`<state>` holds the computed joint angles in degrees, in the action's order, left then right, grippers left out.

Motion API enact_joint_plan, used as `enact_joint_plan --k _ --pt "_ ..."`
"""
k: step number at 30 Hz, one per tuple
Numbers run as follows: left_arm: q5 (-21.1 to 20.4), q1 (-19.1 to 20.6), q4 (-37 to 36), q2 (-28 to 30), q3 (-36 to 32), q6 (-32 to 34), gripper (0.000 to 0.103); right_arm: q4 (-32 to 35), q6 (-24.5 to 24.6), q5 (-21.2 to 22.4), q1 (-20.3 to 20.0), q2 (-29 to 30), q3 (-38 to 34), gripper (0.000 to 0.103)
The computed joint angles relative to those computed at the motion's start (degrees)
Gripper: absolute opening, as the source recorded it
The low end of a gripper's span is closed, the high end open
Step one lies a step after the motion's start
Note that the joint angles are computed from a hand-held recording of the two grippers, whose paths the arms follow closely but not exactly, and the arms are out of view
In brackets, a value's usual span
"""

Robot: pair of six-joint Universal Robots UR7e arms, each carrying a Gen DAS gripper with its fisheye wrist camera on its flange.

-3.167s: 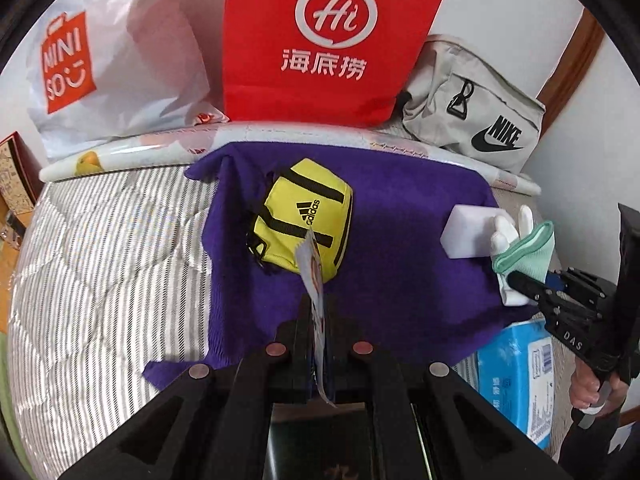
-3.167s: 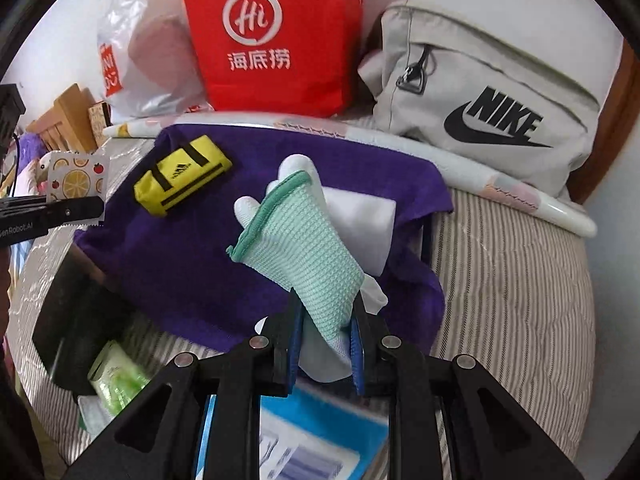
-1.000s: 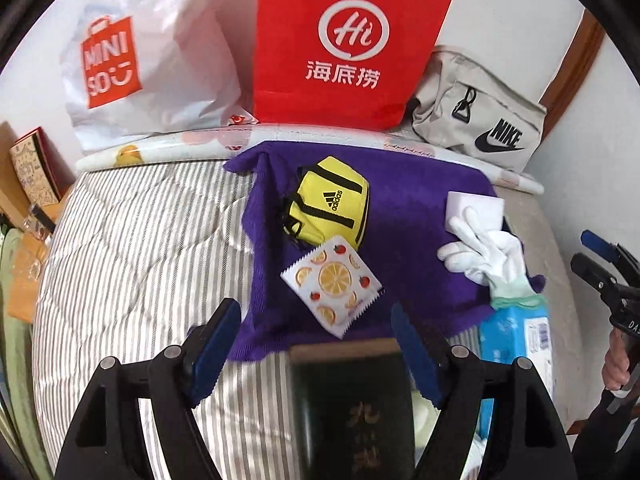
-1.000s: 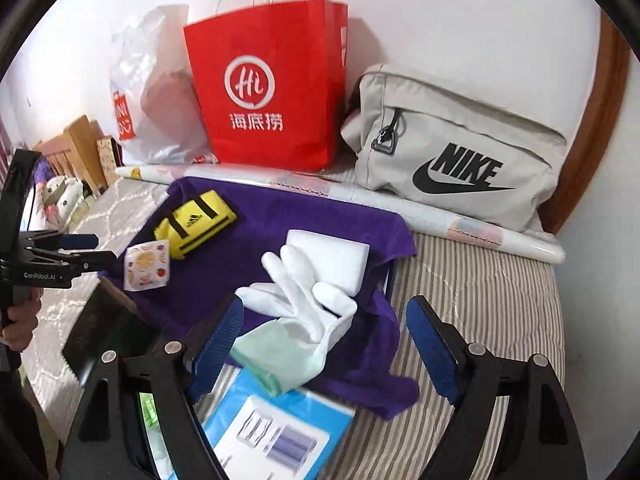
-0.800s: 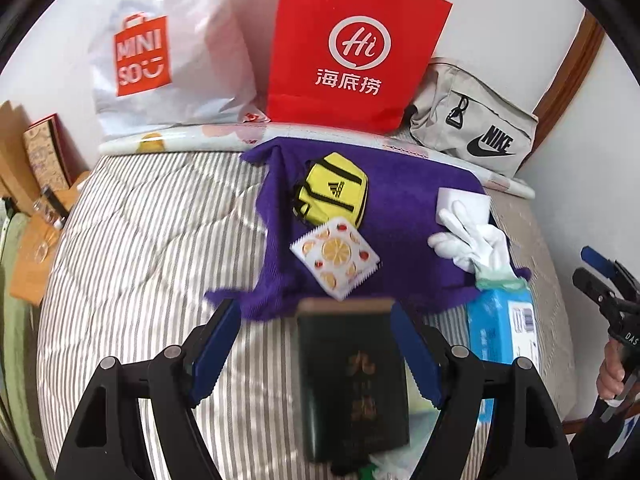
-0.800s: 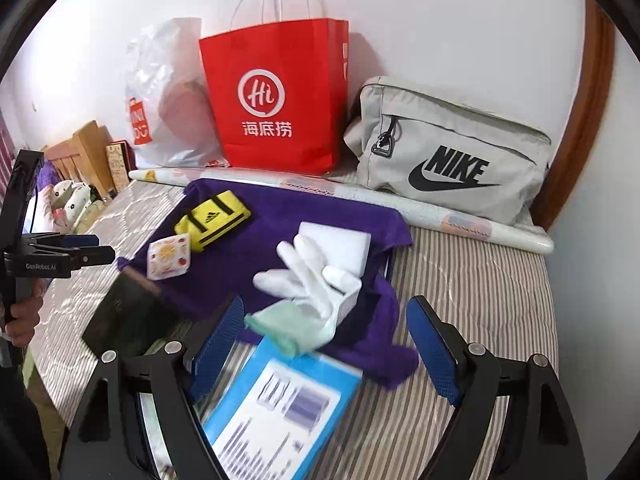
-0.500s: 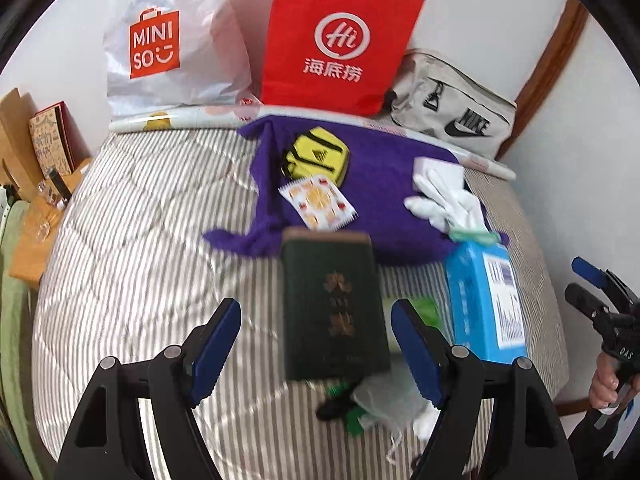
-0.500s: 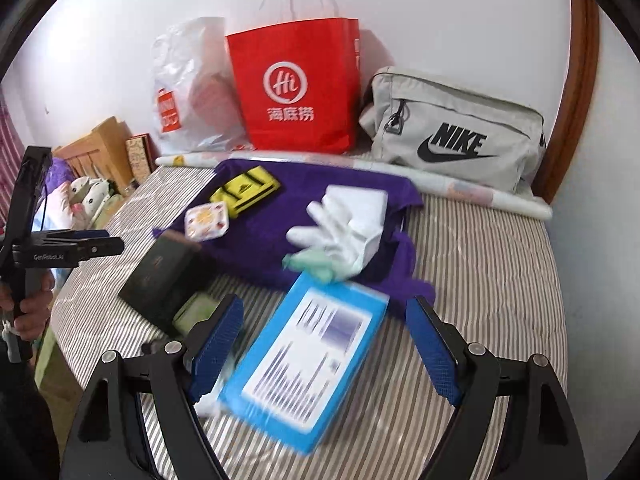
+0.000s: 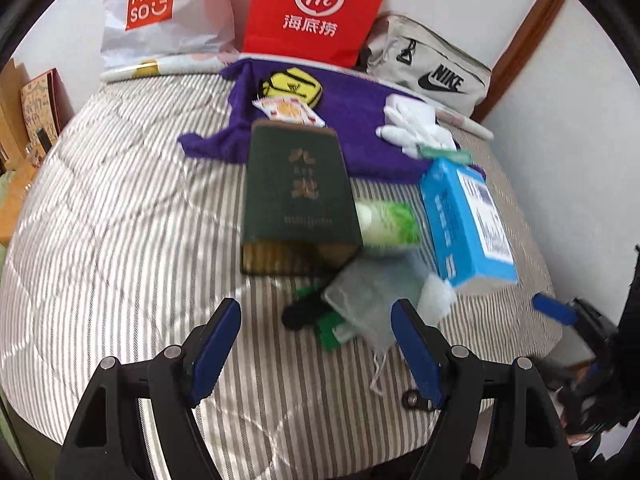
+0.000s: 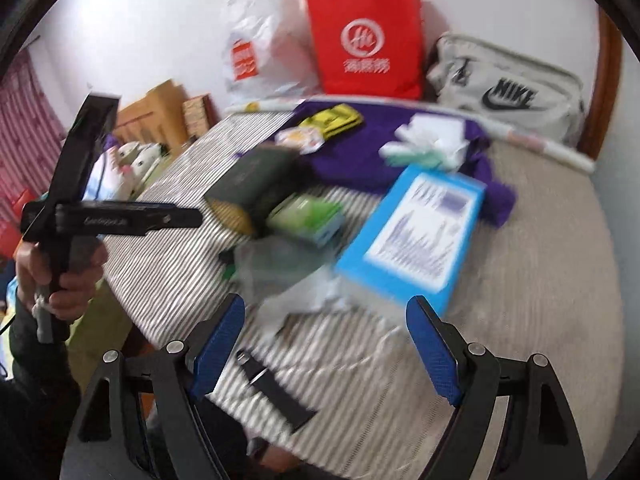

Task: Organize soft objects
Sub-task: 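Reach to the grey-and-white cloth on the bed and grasp it with the left tool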

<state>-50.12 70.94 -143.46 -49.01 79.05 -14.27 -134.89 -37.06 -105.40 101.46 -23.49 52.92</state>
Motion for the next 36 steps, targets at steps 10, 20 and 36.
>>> enact_joint_plan --k 10,20,36 --pt "-1.22 0.41 -2.62 -1.90 5.04 -0.72 0.076 -4.23 -9.13 -3.34 -0.66 -2.25 11.49 0.068" --pt "-1.36 0.50 -2.31 -2.01 5.89 -1.59 0.076 -9.84 -16.41 -5.00 -1.17 -0.50 13.40 0.050" --pt "-2.57 0.39 -1.79 -1.82 6.30 -0.88 0.076 -5.91 0.75 -5.16 -4.47 -1.90 8.71 0.029"
